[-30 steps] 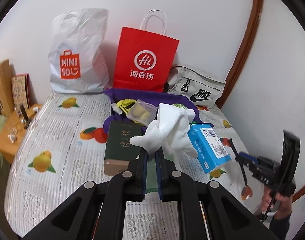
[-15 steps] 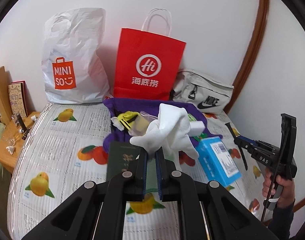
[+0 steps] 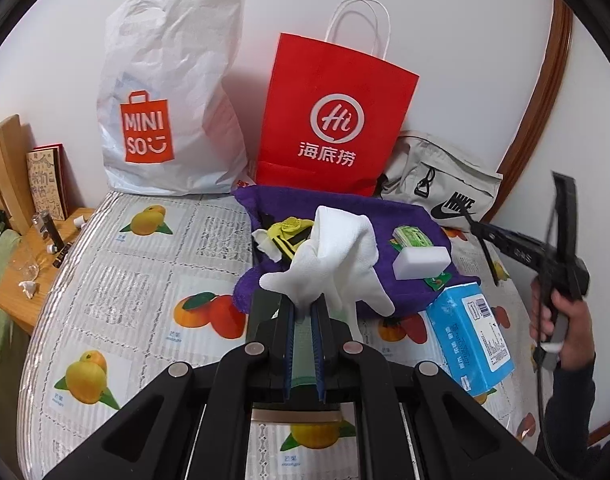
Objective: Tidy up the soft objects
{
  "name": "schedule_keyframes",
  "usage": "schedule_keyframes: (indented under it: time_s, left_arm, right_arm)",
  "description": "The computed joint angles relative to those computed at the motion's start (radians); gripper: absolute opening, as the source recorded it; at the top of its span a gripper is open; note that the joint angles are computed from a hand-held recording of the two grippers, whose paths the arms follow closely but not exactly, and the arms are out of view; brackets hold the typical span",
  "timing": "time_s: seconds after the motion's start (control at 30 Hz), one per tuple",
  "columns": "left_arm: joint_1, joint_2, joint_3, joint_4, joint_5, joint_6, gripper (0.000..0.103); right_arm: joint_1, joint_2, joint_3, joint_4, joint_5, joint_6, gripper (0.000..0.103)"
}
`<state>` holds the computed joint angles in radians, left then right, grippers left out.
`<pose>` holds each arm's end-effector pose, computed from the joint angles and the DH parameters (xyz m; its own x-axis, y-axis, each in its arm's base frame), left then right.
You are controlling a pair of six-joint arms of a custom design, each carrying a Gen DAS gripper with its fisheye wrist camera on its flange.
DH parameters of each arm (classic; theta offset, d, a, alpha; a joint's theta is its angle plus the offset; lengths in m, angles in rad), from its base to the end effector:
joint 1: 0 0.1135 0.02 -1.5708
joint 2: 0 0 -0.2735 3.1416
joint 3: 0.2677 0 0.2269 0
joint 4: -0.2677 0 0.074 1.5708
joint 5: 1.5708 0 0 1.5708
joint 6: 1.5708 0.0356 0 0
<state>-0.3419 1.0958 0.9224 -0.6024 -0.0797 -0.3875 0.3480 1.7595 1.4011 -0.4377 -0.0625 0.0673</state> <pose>0.1884 -0.0640 0.3014 -0.7169 -0.1447 -0.6820 0.0106 0.9759 -0.2181 0.3507 0.1296 0.2833 -0.6959 -0.1810 -0.6949 -0.3354 0.9376 0.0916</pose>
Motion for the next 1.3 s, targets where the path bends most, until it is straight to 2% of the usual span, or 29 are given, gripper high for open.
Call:
schedule_keyframes:
  time_s: [0.2,0.3,0.47,0.87,1.0,1.07,1.13,1.3]
  left_arm:
    - [-0.107,0.056,0.004,0.06,-0.047,0.012,0.009]
    - [-0.176,0.075,0.004,0.08,-0.103,0.023,0.009]
    - [-0.233,0.104,-0.002,0.108,-0.101,0.04,0.009]
    - [-0.158,0.159,-0.006,0.147,-0.038,0.056,0.009]
    - [-0.127,0.169,0.002,0.148,-0.027,0.054,0.009]
    - [-0.103,0.176,0.011,0.143,-0.02,0.045,0.009]
    - [-0.074,0.178,0.017,0.144,-0.003,0.034,0.009]
    - [-0.034,0.169,0.03,0.131,0.006,0.015,0.009]
  right_arm:
    - [-0.011,0.137,0.129,-0.037,-0.005,-0.033,0.02]
    - [-0.01,0.191,0.178,-0.057,-0.004,-0.049,0.02]
    - [-0.005,0.278,0.26,-0.096,-0.003,-0.056,0.02]
    - [-0.007,0.449,0.465,-0.237,-0.028,-0.069,0.02]
    - [-0.009,0.442,0.457,-0.238,-0.041,-0.079,0.021]
    - [-0.011,0.426,0.445,-0.238,-0.038,-0.08,0.025]
    - [-0.016,0.394,0.412,-0.22,-0.027,-0.075,0.044]
    - [-0.029,0.252,0.272,-0.168,0.003,-0.067,0.048]
